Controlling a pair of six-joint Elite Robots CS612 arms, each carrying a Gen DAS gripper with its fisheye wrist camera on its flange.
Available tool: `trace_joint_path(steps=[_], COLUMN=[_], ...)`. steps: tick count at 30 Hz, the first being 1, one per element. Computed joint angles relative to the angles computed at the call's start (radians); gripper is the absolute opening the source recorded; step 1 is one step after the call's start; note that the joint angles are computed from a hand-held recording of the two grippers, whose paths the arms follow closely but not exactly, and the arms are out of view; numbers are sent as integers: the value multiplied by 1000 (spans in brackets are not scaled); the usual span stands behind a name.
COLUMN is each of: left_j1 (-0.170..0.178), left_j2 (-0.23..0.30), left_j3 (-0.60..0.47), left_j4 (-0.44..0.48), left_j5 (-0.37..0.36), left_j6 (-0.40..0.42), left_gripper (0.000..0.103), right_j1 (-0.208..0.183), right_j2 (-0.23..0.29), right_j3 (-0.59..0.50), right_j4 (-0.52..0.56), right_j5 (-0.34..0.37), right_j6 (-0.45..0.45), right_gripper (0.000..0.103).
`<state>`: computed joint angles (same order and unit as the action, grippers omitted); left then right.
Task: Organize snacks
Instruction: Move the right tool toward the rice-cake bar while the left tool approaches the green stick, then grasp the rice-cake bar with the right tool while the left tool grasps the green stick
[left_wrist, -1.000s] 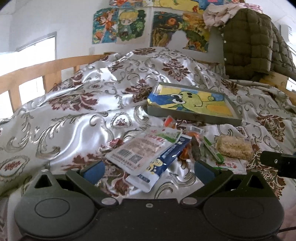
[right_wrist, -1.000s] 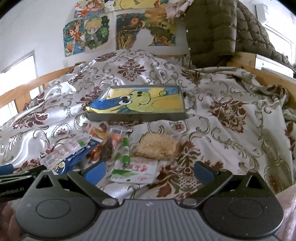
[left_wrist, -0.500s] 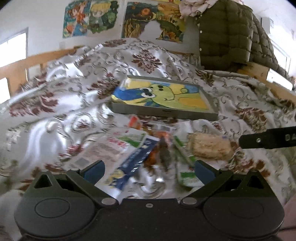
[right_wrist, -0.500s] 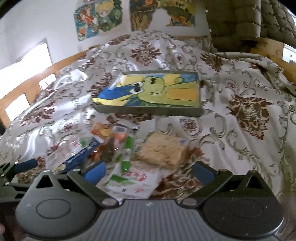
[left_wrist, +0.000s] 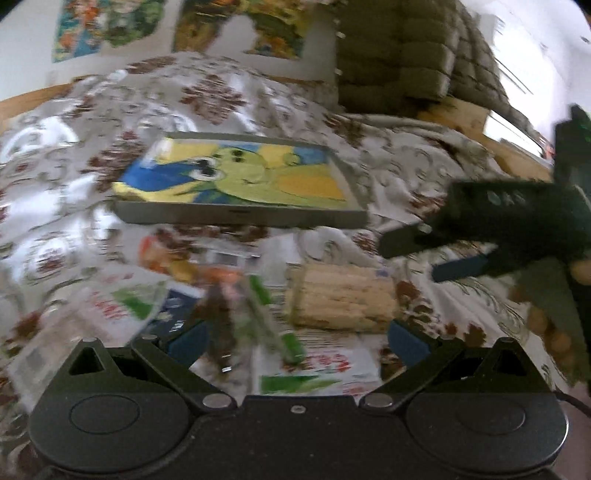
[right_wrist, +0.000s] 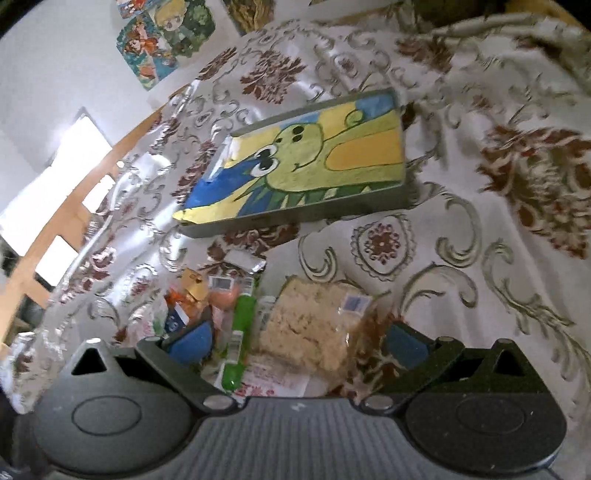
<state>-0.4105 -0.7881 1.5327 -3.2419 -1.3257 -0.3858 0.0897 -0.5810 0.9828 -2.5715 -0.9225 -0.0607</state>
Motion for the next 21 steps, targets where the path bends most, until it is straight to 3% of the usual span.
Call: trace_joint_path(steps=[4,10,16,21], left_j1=[13,35,53,65], left_j2=[31,72,95,100], left_j3=[-51,-115,-165,-169], left_j4=[33,97,166,165], left_j5=[-77,-136,-159,-181], left_j6=[21,-40,-134,-205], left_gripper=[102,101,89,77], right_j1=[-4,8,16,7], right_j2=[38,78,123,125], right_j3=[-58,-127,-196,-193], right_j4=[72,159,190,178], right_j5=[42,5,-12,41], right_j6=[-3,-36,-31,9], right_gripper=[103,103,103,103])
